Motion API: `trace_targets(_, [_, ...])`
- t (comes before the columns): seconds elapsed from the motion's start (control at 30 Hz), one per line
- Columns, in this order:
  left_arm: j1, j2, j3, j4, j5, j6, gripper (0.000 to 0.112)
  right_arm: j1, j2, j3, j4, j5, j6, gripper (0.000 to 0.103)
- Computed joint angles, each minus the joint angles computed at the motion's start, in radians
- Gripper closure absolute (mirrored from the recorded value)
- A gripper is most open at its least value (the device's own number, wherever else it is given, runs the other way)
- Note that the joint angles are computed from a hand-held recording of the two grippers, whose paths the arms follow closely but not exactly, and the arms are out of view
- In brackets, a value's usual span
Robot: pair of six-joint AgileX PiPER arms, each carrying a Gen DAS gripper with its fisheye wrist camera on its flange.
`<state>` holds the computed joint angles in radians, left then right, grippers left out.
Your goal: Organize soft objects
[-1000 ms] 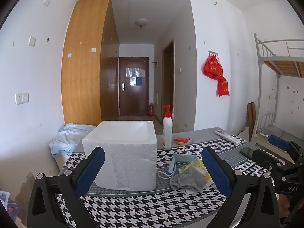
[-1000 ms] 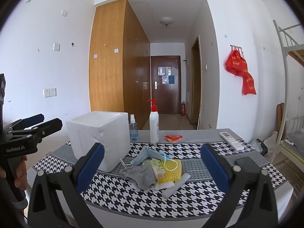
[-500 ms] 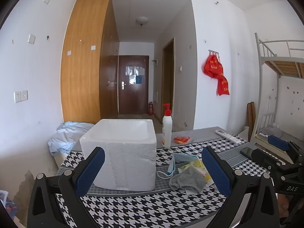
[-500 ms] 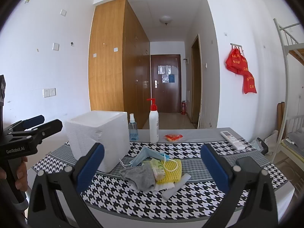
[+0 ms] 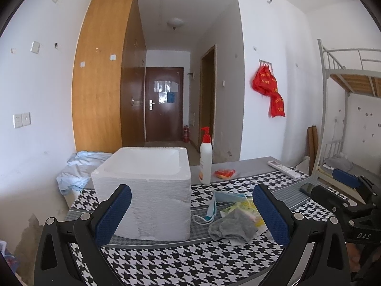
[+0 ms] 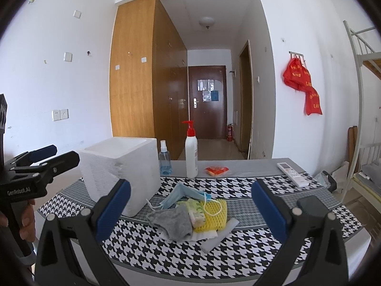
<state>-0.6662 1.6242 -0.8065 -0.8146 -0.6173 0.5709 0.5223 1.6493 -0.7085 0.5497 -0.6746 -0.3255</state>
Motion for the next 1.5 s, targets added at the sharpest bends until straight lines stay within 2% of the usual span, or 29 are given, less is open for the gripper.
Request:
trace_targets(0.5, [0.036, 0.101, -0.109, 0.040, 0.102, -0.021, 0.010, -0.084, 0.053, -0.069, -0.057, 0.117, 0.052, 0.001])
trace_targets(0.83, [0.061, 0.182, -0.190, 0.079, 0.202, -0.045, 0.010, -0.118, 0.103, -0.129, 0.005, 0.205, -0.013, 0.001])
trace_targets(1.3, [0.070, 0.316, -0.342, -0.021, 0.345, 0.062, 0.010, -0.191, 0.186, -0.201, 0.011, 0.309, -0.021, 0.001])
trace_targets(1.5, [0.066, 0.371, -0.408, -0.174, 0.397, 0.220, 0.010, -0.207, 0.221, -0.242, 0.064, 0.353, -0.089, 0.001])
